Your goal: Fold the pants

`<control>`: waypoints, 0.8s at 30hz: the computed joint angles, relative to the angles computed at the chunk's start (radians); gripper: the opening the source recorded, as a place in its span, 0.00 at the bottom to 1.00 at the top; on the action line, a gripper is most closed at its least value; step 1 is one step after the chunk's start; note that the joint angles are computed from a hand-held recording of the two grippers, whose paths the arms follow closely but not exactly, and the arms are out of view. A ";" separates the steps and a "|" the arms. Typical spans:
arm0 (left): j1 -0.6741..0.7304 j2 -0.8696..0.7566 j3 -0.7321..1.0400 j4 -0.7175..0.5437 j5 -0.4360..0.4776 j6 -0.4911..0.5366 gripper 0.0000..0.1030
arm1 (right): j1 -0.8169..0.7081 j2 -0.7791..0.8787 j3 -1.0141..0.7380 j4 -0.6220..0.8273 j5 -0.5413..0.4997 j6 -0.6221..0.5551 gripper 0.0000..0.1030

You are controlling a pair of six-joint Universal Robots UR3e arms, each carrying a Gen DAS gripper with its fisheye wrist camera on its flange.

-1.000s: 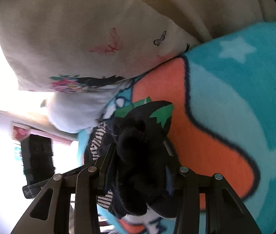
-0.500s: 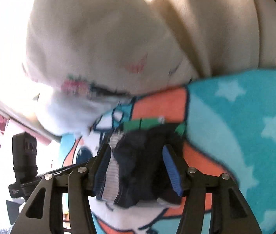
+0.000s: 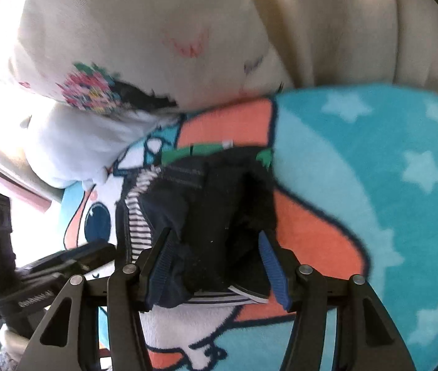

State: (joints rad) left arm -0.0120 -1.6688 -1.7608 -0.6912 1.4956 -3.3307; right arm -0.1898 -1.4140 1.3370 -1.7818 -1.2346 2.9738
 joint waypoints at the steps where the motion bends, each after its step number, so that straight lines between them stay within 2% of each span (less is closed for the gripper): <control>1: -0.023 0.025 -0.005 0.017 0.045 -0.009 0.48 | 0.004 -0.019 0.005 -0.014 -0.012 0.015 0.61; 3: -0.071 0.066 -0.020 0.066 0.159 -0.021 0.59 | 0.005 -0.070 0.027 -0.037 -0.028 0.036 0.64; 5: -0.152 0.105 -0.040 0.140 0.339 -0.032 0.64 | 0.002 -0.109 0.044 -0.048 -0.032 0.039 0.64; 7: -0.241 0.114 -0.042 0.218 0.516 -0.034 0.78 | -0.004 -0.148 0.053 -0.049 -0.032 0.036 0.64; 8: -0.282 0.111 -0.040 0.252 0.590 -0.038 0.88 | -0.007 -0.167 0.057 -0.048 -0.031 0.031 0.66; 9: -0.311 0.110 -0.036 0.283 0.648 -0.037 0.93 | -0.006 -0.185 0.064 -0.051 -0.035 0.030 0.68; 11: -0.354 0.128 -0.025 0.324 0.738 -0.017 1.00 | 0.005 -0.205 0.081 -0.063 -0.041 0.030 0.69; 13: -0.391 0.121 0.009 0.319 0.813 -0.016 1.00 | 0.020 -0.221 0.095 -0.061 -0.044 0.020 0.69; 16: -0.402 0.098 0.055 0.276 0.850 -0.030 1.00 | 0.055 -0.233 0.118 -0.054 -0.056 0.003 0.70; 18: -0.381 0.095 0.054 0.242 0.806 -0.036 1.00 | 0.076 -0.242 0.134 -0.050 -0.067 -0.007 0.70; 21: -0.330 0.134 0.035 0.116 0.694 -0.084 1.00 | 0.105 -0.250 0.154 -0.047 -0.096 -0.019 0.70; 24: -0.308 0.158 0.028 -0.008 0.620 -0.124 1.00 | 0.125 -0.248 0.165 -0.043 -0.126 -0.019 0.70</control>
